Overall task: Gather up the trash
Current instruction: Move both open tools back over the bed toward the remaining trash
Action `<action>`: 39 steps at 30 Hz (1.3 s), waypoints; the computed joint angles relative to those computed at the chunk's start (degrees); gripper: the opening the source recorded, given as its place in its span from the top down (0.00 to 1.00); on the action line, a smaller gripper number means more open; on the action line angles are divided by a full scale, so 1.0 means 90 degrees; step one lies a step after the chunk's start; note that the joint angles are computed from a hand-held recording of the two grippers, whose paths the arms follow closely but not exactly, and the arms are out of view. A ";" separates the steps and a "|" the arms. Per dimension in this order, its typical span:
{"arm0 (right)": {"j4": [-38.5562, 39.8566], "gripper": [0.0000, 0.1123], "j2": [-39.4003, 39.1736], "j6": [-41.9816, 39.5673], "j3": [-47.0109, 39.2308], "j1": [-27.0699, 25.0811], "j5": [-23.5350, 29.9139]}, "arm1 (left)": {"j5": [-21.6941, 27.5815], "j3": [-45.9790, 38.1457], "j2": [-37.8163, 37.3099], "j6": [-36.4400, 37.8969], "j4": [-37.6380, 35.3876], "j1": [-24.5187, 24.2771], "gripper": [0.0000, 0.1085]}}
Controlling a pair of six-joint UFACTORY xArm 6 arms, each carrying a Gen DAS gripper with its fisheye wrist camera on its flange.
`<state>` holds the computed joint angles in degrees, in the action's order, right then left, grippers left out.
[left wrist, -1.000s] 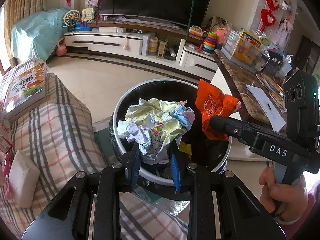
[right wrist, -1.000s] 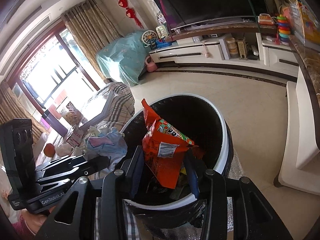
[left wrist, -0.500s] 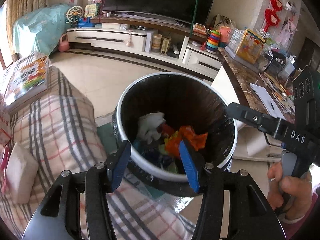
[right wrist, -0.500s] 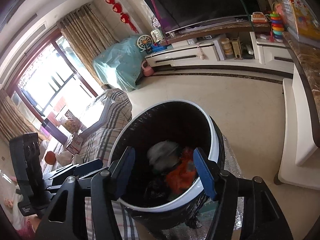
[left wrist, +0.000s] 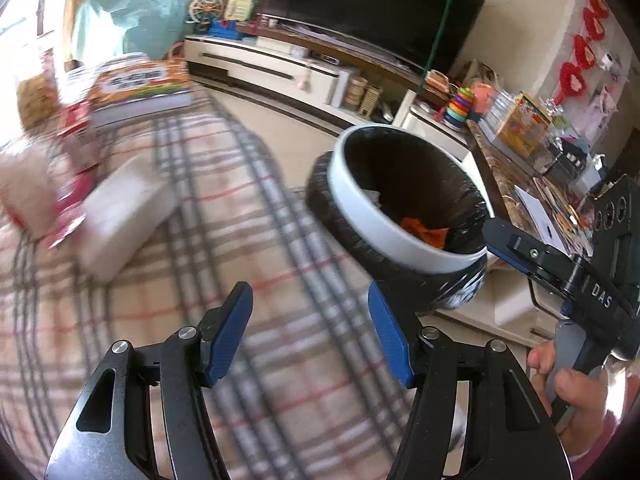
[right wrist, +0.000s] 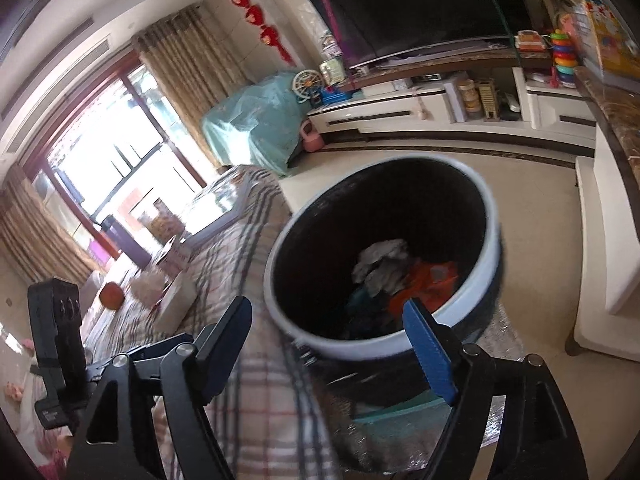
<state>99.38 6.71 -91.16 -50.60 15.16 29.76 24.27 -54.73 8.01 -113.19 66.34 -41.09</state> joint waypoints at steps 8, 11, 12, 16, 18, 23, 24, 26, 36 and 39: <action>0.0437 0.22 -0.0477 -0.0638 0.0496 0.0593 -0.0222 | 0.0295 0.1228 -0.1058 -0.0889 0.0363 -0.0092 0.44; 0.0494 0.21 -0.0544 -0.0695 0.0582 0.0843 -0.0294 | 0.0387 0.1548 -0.1341 -0.1081 0.0385 -0.0103 0.44; 0.0517 0.21 -0.0544 -0.0699 0.0596 0.0921 -0.0320 | 0.0416 0.1627 -0.1406 -0.1146 0.0402 -0.0115 0.44; 0.0556 0.21 -0.0509 -0.0686 0.0606 0.1197 -0.0375 | 0.0566 0.2066 -0.1793 -0.1409 0.0419 -0.0145 0.44; 0.0623 0.21 -0.0485 -0.0712 0.0598 0.1329 -0.0414 | 0.0633 0.2277 -0.1985 -0.1505 0.0402 -0.0148 0.44; 0.0627 0.21 -0.0355 -0.0667 0.0477 0.1665 -0.0490 | 0.0763 0.2801 -0.2455 -0.1730 0.0321 -0.0102 0.44; 0.0620 0.21 -0.0308 -0.0655 0.0431 0.1708 -0.0496 | 0.0777 0.2895 -0.2537 -0.1777 0.0316 -0.0089 0.44; 0.0594 0.21 -0.0221 -0.0609 0.0351 0.1800 -0.0506 | 0.0790 0.3119 -0.2736 -0.1851 0.0291 -0.0032 0.44; -0.0076 0.21 0.0405 -0.0244 -0.0236 0.2273 -0.0454 | 0.0834 0.3688 -0.3322 -0.1502 0.0038 0.0413 0.44; -0.0371 0.21 0.0607 -0.0312 -0.0462 0.2401 -0.0469 | 0.0651 0.3778 -0.3418 -0.1246 0.0053 0.0791 0.44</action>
